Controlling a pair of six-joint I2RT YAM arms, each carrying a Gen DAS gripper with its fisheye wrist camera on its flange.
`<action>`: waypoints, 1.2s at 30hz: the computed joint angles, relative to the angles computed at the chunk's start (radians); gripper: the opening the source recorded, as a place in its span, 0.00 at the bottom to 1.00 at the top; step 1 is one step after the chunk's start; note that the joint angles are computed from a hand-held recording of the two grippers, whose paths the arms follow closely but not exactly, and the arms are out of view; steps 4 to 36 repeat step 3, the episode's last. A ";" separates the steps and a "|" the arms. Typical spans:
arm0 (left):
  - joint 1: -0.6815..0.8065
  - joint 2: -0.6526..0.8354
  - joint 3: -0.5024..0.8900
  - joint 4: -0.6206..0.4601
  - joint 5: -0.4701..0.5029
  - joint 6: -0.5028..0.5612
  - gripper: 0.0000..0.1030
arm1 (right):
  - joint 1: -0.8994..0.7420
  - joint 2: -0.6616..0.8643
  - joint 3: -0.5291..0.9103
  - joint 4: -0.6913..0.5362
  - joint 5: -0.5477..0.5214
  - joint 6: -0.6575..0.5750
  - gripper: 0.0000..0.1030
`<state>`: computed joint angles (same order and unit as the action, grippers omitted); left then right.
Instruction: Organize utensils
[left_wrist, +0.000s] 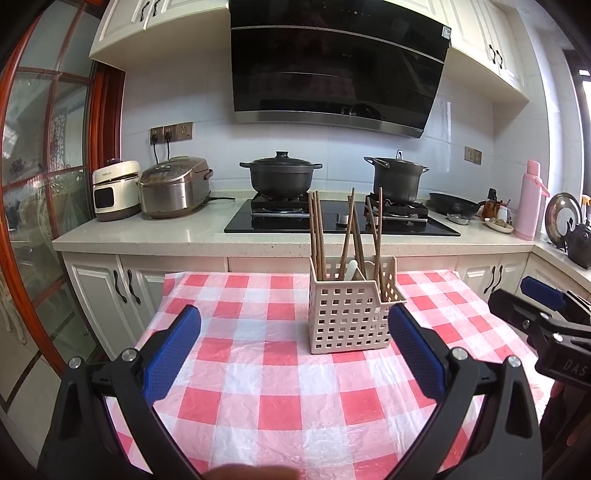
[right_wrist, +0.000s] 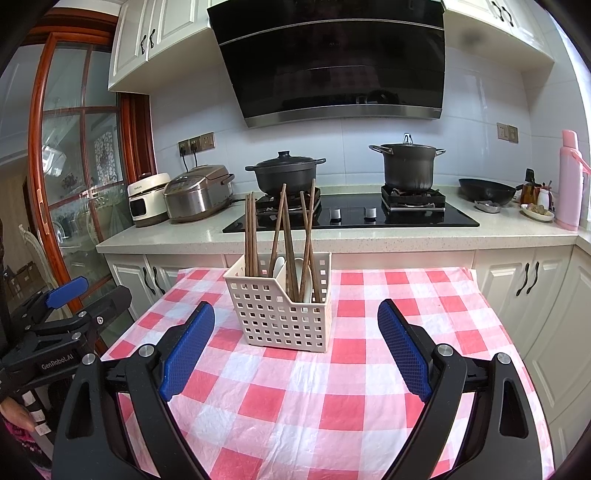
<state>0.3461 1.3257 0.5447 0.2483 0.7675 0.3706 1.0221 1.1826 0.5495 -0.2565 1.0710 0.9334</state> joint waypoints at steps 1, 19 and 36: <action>0.000 0.002 0.003 -0.003 -0.002 0.000 0.95 | -0.002 0.000 -0.001 0.003 -0.002 -0.003 0.82; -0.001 0.010 0.013 -0.017 -0.001 0.004 0.95 | -0.006 0.007 -0.002 0.008 -0.007 0.000 0.82; -0.001 0.010 0.013 -0.017 -0.001 0.004 0.95 | -0.006 0.007 -0.002 0.008 -0.007 0.000 0.82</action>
